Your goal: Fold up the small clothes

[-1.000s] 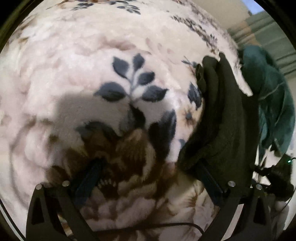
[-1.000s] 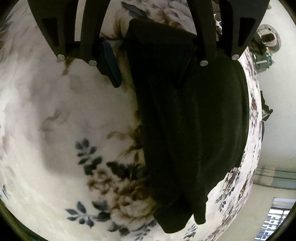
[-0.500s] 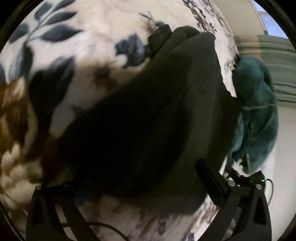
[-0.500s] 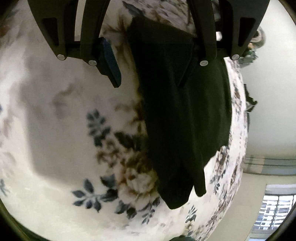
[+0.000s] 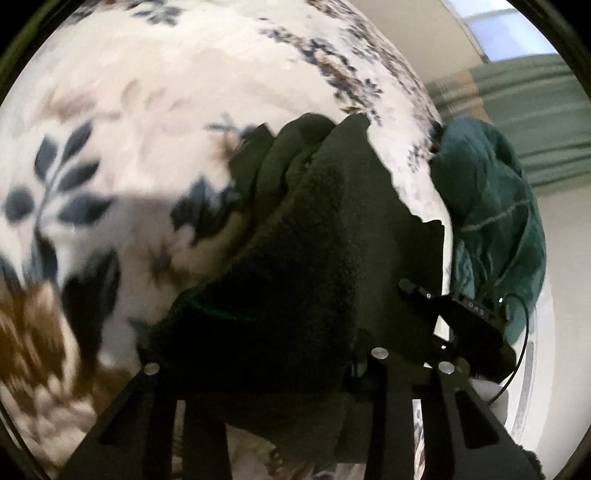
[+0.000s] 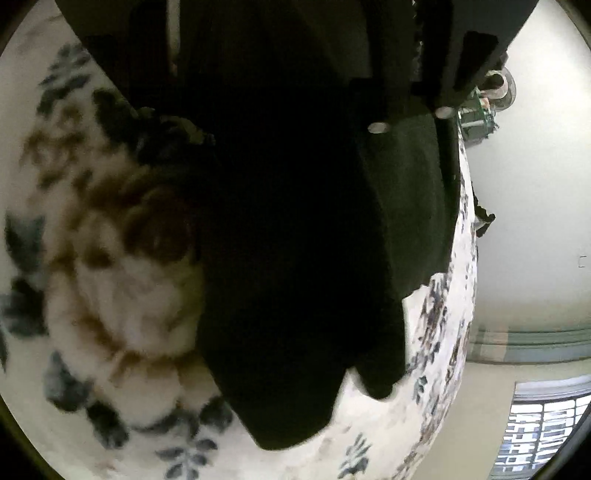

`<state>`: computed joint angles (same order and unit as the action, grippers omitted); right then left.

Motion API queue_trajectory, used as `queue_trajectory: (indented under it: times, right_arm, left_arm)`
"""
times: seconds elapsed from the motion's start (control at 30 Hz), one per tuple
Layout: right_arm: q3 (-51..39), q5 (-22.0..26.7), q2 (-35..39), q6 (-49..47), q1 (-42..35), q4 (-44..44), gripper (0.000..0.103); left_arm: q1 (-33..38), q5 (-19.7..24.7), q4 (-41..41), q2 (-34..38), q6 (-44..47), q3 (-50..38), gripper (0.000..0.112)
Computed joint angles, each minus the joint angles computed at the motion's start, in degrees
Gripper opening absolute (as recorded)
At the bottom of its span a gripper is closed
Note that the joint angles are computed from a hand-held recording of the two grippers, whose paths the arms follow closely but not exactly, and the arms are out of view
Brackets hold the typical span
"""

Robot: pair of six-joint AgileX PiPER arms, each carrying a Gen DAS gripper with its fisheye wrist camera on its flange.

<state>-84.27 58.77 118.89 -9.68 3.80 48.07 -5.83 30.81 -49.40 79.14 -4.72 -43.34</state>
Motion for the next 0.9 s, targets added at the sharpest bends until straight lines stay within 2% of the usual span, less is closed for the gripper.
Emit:
queue_trajectory:
  times: [0.07, 0.1, 0.2, 0.27, 0.3, 0.4, 0.43, 0.47, 0.53, 0.57, 0.6, 0.63, 0.7, 0.77, 0.8, 0.9]
  right_arm:
    - [6.3, -2.4, -3.7, -1.6, -1.4, 5.0, 0.030]
    - [9.3, -3.4, -5.7, -2.2, -2.0, 6.9, 0.027]
    - [21.1, -6.1, -14.9, -3.1, -2.3, 12.8, 0.026]
    - [28.6, -7.6, -21.7, -2.2, -0.5, 15.0, 0.026]
    - [31.4, -8.5, -24.4, -1.3, 1.0, 15.8, 0.026]
    - [37.4, -13.0, -32.3, 6.4, 8.3, 12.7, 0.026]
    - [37.9, -14.0, -33.1, 8.5, 10.2, 11.3, 0.028]
    - [37.9, -14.0, -32.9, 10.4, 11.3, 10.1, 0.030]
    - [34.9, -11.8, -31.0, 16.1, 11.7, 3.5, 0.042]
    - [33.2, -8.7, -30.1, 17.0, 9.9, 1.6, 0.043]
    - [32.3, -6.4, -29.8, 16.6, 7.5, 1.3, 0.054]
    - [31.7, -3.7, -30.6, 16.1, 4.4, 0.7, 0.070]
    - [29.8, -0.6, -32.6, 15.4, -0.9, -2.8, 0.088]
    - [26.4, 1.9, -33.0, 14.2, -5.7, -7.1, 0.089]
    - [23.6, 2.9, -30.8, 12.6, -7.4, -7.9, 0.090]
    - [13.7, 8.6, -19.3, 5.2, -11.8, -7.9, 0.090]
  left_arm:
    - [-0.2, 1.1, -1.3, 1.6, 3.1, -2.1, 0.032]
    - [1.6, 3.6, -1.8, 1.5, 5.6, -3.0, 0.032]
    - [8.7, 12.7, -2.3, 4.7, 13.8, -8.8, 0.032]
    - [14.1, 20.2, -3.1, 9.8, 19.0, -14.0, 0.032]
    - [16.5, 24.8, -1.9, 13.8, 20.1, -17.8, 0.034]
    - [20.3, 33.0, 1.0, 21.2, 20.8, -23.1, 0.045]
    - [21.1, 34.3, 1.6, 21.8, 20.6, -23.2, 0.049]
    - [22.0, 34.9, 1.9, 21.1, 20.7, -22.4, 0.053]
    - [24.3, 34.7, 0.4, 17.2, 22.5, -18.2, 0.062]
    - [25.2, 34.6, 0.0, 14.7, 22.4, -15.8, 0.076]
    - [25.9, 34.3, -0.7, 12.3, 22.4, -13.3, 0.078]
    - [26.6, 33.7, -1.8, 9.4, 22.7, -10.1, 0.078]
    - [25.8, 31.7, -2.8, 5.8, 21.7, -5.6, 0.078]
    - [22.7, 27.4, -4.3, 3.8, 21.0, -1.1, 0.078]
    - [21.3, 25.9, -4.0, 4.5, 20.4, -1.0, 0.078]
    - [11.1, 17.0, 4.8, 6.2, 10.1, -2.4, 0.078]
